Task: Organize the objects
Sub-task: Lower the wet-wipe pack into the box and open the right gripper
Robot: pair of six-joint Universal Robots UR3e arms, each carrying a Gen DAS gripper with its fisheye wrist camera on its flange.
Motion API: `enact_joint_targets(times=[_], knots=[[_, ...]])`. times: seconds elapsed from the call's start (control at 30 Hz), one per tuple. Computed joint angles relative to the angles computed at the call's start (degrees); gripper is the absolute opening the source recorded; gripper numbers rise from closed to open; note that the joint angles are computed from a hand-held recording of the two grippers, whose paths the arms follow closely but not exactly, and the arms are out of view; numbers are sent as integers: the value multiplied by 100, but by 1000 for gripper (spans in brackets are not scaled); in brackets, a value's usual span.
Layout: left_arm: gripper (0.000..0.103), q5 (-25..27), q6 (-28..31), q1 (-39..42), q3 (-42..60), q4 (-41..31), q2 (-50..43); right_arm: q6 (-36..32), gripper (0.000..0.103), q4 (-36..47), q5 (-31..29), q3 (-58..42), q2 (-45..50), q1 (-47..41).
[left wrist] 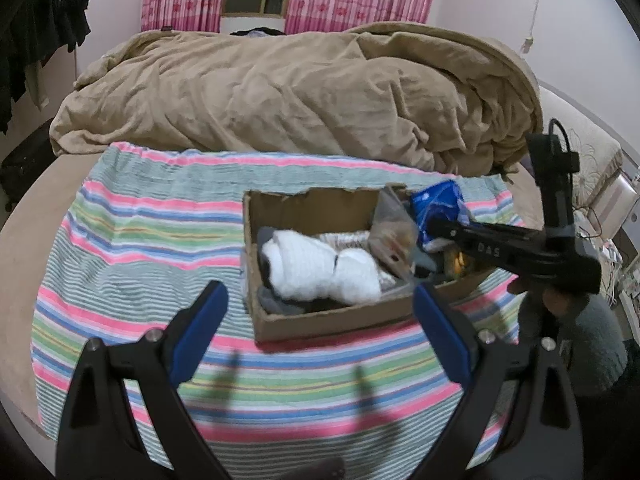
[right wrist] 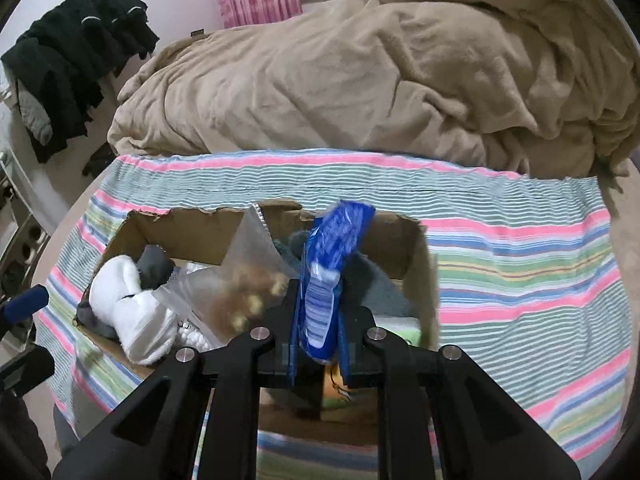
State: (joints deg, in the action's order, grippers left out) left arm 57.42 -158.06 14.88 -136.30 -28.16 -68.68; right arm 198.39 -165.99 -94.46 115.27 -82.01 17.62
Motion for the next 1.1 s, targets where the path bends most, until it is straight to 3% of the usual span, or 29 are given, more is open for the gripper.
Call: enact_joint_targets(times=[0.2, 0.27, 0.33, 0.6, 0.77, 0.9, 1.1], knots=[[95, -40, 57, 81, -13, -114, 90, 24, 21, 10, -205, -178, 193, 109], [95, -104, 115, 178, -56, -246, 258, 139, 54, -20, -338, -132, 118, 154], [95, -150, 175, 258, -80, -388, 399, 199, 65, -151, -357, 51, -102, 152], [95, -275, 332, 384, -137, -848, 870, 341, 66, -216, -1060, 281, -611, 280], [95, -258, 418, 416, -124, -999, 1005, 229, 66, -557, -1675, 182, -95, 309], [95, -215, 431, 432, -127, -997, 994, 375, 66, -612, -1363, 353, 134, -35], [95, -174, 380, 385, -108, -937, 920, 404, 66, -684, -1165, 617, -239, -106]])
